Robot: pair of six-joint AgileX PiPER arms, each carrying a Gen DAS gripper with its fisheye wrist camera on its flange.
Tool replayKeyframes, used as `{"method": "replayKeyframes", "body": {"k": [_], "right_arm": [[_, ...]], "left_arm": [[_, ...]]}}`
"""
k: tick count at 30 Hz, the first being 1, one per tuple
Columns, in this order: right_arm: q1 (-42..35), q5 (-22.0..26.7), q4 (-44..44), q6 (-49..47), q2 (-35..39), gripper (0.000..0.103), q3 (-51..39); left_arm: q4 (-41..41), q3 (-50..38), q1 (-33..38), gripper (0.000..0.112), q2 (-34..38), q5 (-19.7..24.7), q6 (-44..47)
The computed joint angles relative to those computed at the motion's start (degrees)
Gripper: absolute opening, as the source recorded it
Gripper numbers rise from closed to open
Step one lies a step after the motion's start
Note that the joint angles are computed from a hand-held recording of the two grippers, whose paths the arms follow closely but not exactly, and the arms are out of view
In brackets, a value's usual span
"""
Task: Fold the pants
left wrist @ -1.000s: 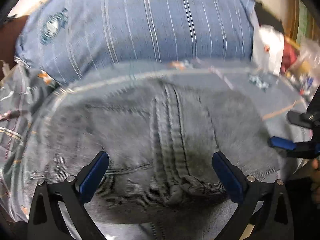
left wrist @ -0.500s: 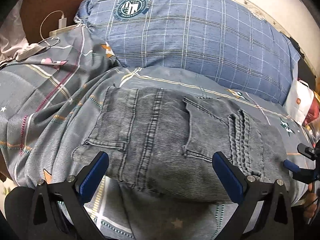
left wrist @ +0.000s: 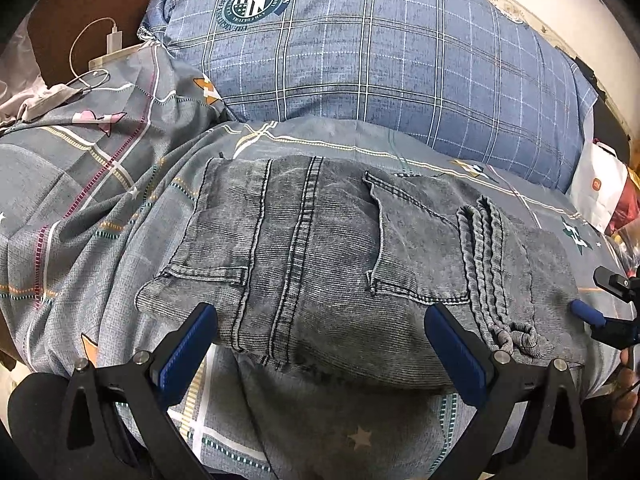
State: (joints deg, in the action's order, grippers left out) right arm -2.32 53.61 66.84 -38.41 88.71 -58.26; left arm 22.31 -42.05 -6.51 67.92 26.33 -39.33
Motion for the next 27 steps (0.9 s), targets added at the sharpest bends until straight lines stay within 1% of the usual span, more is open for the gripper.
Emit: {"method": "replayKeyframes", "body": {"k": [7,9,10,11,12,13,15,17,19,20,22,23,25,26,27], "right_arm": [[-1.54,0.02,1.02,-0.03,-0.63,0.079,0.23],[-4.25,0.26,2.34,0.17,-0.88,0.079,-0.48],[-4.86,-0.62,0.27,2.09,-0.72,0.079,-1.92],[-5.28,-2.60,-4.09,6.03,0.46,0.079,-4.97],[-5.73,-2.85,-6.73,8.83,1.87,0.079,-7.66],[-6.55,-2.07,-7.47,10.03,4.47,0.079,-11.01],[-6.63,-0.20,-10.16,13.10,9.08,0.079,-17.34],[-5.39,3.26,-12.97,14.86,13.75,0.079,-24.12],[-2.68,3.89,-18.40,17.38,17.03,0.078,-29.97],[-0.86,4.20,-22.73,19.95,19.23,0.077,-33.61],[0.41,6.12,-25.70,22.97,22.66,0.068,-37.90],[0.97,7.39,-26.41,23.50,24.31,0.055,-39.64],[3.53,6.38,-33.22,25.28,24.68,0.037,-41.47],[4.01,6.27,-34.91,25.84,24.57,0.023,-41.68],[4.32,6.11,-36.42,25.83,24.08,0.015,-41.73]], "left_arm": [[0.55,-0.01,-0.54,0.103,-0.17,0.30,-0.33],[-0.94,-0.55,-1.20,0.103,-0.36,0.31,1.34],[-2.56,-1.25,-2.07,0.103,-0.13,0.38,3.01],[-4.05,-2.22,-3.57,0.103,0.47,0.31,4.77],[-3.82,-2.97,-5.15,0.103,1.11,0.36,4.80],[-2.65,-4.46,-8.25,0.103,2.44,0.38,4.26],[-2.15,-6.22,-11.82,0.103,4.37,-0.19,4.55],[1.92,-8.48,-16.27,0.103,7.39,-0.59,2.23],[7.66,-10.46,-19.24,0.103,10.43,-0.12,-1.29],[10.14,-11.69,-20.39,0.103,12.60,0.48,-2.61],[9.44,-13.24,-20.49,0.103,15.51,0.91,-1.11],[6.79,-14.34,-19.89,0.103,17.69,1.26,1.96],[5.06,-15.61,-19.32,0.103,20.54,2.63,3.71],[3.21,-15.86,-18.57,0.103,21.66,2.76,5.30],[3.22,-15.22,-18.32,0.103,21.76,1.88,5.01]]}}
